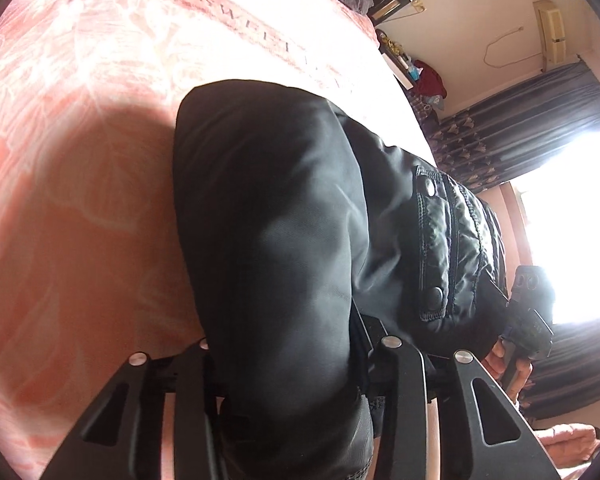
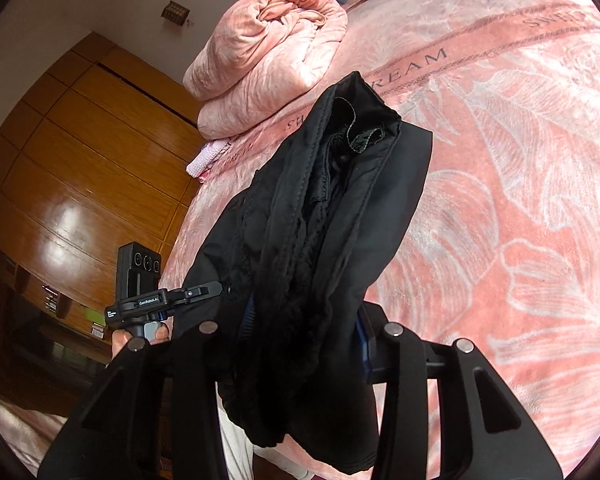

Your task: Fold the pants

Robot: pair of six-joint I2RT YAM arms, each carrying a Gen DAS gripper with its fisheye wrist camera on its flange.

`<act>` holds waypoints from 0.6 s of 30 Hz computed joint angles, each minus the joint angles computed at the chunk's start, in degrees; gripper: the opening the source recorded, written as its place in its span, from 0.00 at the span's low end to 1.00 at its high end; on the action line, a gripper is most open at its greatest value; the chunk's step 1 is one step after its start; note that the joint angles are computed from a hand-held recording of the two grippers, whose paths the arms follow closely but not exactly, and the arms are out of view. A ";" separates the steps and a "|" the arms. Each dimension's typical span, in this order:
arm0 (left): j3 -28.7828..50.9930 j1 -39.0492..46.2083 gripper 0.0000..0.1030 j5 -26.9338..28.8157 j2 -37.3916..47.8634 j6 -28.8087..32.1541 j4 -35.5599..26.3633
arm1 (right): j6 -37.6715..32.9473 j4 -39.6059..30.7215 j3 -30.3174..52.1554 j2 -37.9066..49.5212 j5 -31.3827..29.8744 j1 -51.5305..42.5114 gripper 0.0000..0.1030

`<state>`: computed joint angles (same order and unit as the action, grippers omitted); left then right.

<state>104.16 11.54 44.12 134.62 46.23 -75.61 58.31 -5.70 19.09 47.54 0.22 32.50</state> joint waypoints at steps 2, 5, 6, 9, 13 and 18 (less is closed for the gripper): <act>1.10 -0.72 0.37 1.95 -0.57 -0.48 0.03 | -2.74 -1.36 1.42 -0.78 -2.08 -3.62 0.38; 4.75 -2.82 0.37 4.46 -0.43 -2.22 0.29 | -7.90 -1.21 3.55 0.86 -7.83 -12.24 0.38; 6.35 -3.76 0.37 4.84 0.00 -3.49 0.65 | -9.81 -0.33 4.25 2.50 -10.74 -15.83 0.38; 11.54 -7.21 0.37 4.63 2.21 -8.37 3.46 | -15.50 2.33 6.95 10.17 -19.06 -26.44 0.38; 22.21 -11.12 0.37 3.33 8.75 -14.98 4.90 | -20.29 8.29 11.27 24.68 -27.25 -36.35 0.38; 30.77 -14.51 0.42 -0.74 15.69 -20.90 5.86 | -22.57 12.15 16.88 40.27 -29.94 -40.29 0.41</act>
